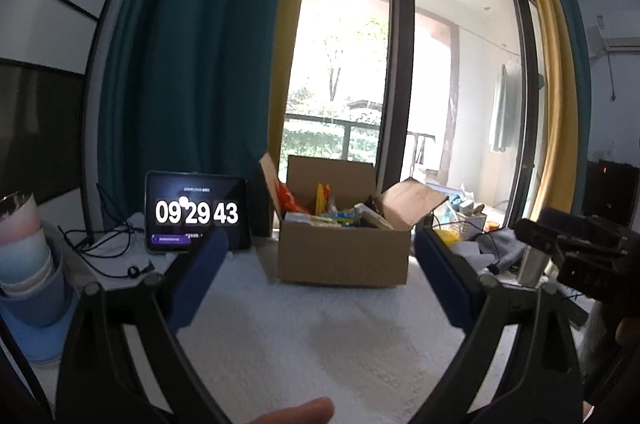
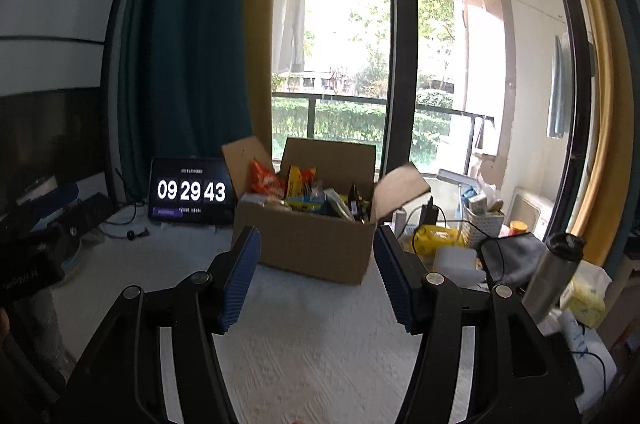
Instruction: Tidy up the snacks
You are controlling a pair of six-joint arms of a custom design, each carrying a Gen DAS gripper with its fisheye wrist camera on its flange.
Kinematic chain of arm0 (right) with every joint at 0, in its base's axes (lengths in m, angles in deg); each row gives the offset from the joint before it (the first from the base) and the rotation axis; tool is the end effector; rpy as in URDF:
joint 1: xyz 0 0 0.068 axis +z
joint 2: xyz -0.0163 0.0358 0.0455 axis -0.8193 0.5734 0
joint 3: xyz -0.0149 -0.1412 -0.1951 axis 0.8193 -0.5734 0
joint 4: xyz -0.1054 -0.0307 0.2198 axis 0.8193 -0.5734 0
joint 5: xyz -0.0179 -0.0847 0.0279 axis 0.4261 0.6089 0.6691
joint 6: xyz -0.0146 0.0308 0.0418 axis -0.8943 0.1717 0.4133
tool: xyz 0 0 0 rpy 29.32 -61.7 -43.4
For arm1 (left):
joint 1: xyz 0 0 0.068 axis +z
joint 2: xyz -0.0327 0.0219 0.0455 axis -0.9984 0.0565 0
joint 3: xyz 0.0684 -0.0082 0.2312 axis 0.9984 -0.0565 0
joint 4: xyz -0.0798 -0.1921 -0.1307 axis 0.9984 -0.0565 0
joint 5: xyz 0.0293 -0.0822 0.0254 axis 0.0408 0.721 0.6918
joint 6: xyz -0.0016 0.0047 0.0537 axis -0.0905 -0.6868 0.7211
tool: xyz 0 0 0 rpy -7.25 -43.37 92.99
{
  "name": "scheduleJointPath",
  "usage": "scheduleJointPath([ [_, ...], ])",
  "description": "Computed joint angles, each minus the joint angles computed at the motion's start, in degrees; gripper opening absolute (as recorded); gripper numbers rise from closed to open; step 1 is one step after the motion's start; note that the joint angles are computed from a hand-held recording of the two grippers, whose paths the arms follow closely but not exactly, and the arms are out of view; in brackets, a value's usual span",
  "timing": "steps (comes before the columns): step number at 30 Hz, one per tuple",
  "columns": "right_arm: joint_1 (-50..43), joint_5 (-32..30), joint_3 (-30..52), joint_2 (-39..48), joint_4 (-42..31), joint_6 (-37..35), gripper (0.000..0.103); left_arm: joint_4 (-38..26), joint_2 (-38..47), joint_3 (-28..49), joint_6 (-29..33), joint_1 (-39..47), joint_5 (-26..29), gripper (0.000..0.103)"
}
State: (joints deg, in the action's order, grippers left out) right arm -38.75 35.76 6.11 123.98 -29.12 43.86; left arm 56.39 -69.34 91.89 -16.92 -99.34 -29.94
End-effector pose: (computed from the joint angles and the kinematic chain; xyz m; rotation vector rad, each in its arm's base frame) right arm 0.2516 0.0864 0.2707 -0.7100 1.6871 0.3591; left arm 0.1338 -0.0100 0.2361 -0.4155 1.6480 0.1686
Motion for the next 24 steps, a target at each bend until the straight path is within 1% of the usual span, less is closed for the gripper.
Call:
scheduleJointPath([
  [2,-0.85,0.49,-2.16,-1.74,0.4,0.21,0.063,-0.39,-0.96,-0.98,0.91,-1.9,-3.05,0.096],
  [3,-1.42,0.09,-2.61,-2.06,0.23,0.55,0.063,-0.67,-1.36,-1.23,0.85,-2.16,-3.47,0.096],
  [6,-2.81,-0.48,-3.04,-2.39,-0.61,0.36,0.063,-0.88,-0.89,-0.8,0.51,-0.82,-1.89,0.096],
  [9,-3.62,-0.3,-3.01,-1.94,0.25,0.58,0.064,0.37,2.13,0.06,0.63,0.39,-0.8,0.096],
  [12,-4.52,-0.77,-2.78,-1.14,0.86,1.24,0.064,1.12,4.65,1.03,0.25,2.36,1.58,0.096],
  [24,-4.8,-0.32,-1.65,1.46,1.79,1.26,0.064,3.08,7.21,1.71,0.71,2.2,1.55,0.096],
])
